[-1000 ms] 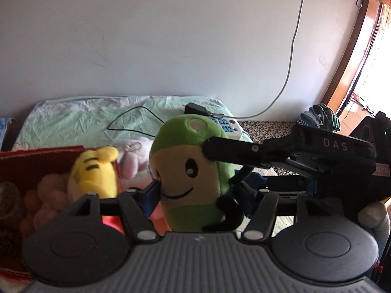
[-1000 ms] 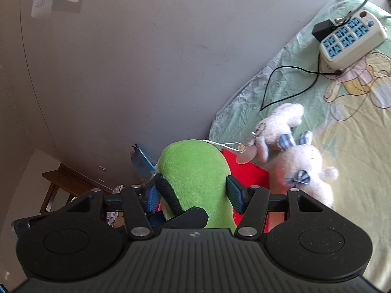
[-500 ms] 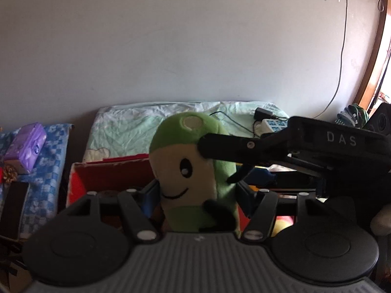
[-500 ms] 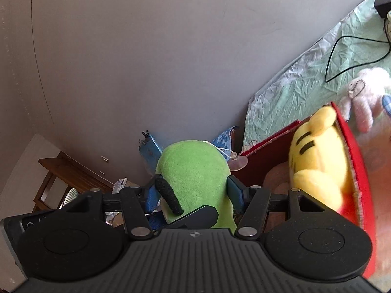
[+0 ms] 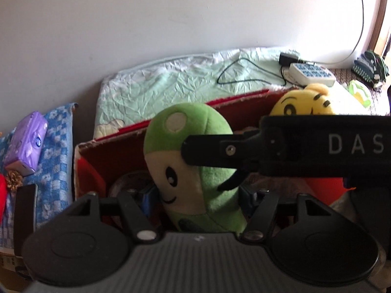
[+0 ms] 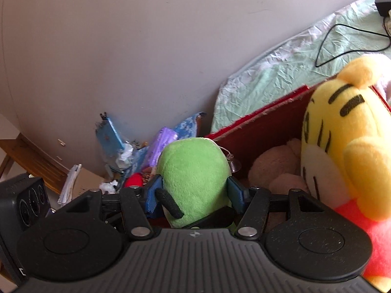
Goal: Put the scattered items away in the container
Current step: 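Lower the green plush into the red box beside the tiger, then open the right gripper and withdraw it from the box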
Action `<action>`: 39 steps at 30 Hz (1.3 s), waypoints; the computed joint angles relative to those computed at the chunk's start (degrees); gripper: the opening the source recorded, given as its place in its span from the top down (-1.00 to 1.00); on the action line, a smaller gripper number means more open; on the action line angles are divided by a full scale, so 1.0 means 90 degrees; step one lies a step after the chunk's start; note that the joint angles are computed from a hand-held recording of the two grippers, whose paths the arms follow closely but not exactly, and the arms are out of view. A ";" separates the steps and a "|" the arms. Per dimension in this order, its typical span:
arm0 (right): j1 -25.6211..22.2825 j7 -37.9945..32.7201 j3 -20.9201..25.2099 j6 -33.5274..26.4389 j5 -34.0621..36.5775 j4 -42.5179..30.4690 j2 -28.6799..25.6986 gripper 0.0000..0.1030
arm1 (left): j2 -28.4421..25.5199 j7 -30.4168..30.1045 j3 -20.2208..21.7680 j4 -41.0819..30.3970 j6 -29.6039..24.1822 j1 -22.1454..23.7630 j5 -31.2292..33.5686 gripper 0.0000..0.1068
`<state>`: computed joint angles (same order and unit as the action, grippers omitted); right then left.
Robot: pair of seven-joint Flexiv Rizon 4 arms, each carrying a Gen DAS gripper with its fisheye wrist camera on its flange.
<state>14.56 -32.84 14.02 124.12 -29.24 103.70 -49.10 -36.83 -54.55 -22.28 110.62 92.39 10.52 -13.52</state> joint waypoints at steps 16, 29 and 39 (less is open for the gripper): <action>0.1282 -0.1726 -0.0983 -0.0210 0.2011 0.0172 0.0494 0.07 | 0.0186 0.0843 -0.0128 0.0133 -0.0670 0.0107 -0.0779 -0.39; 0.1147 -0.2026 -0.0789 -0.0810 0.1815 0.0064 0.0512 0.49 | 0.0142 0.1042 -0.1521 0.0620 -0.0237 0.1284 -0.0494 -0.49; 0.0912 -0.1913 -0.0531 -0.0994 0.1848 -0.0011 0.0483 0.38 | 0.0055 0.0898 -0.1739 0.0558 -0.0314 0.1439 -0.0577 -0.60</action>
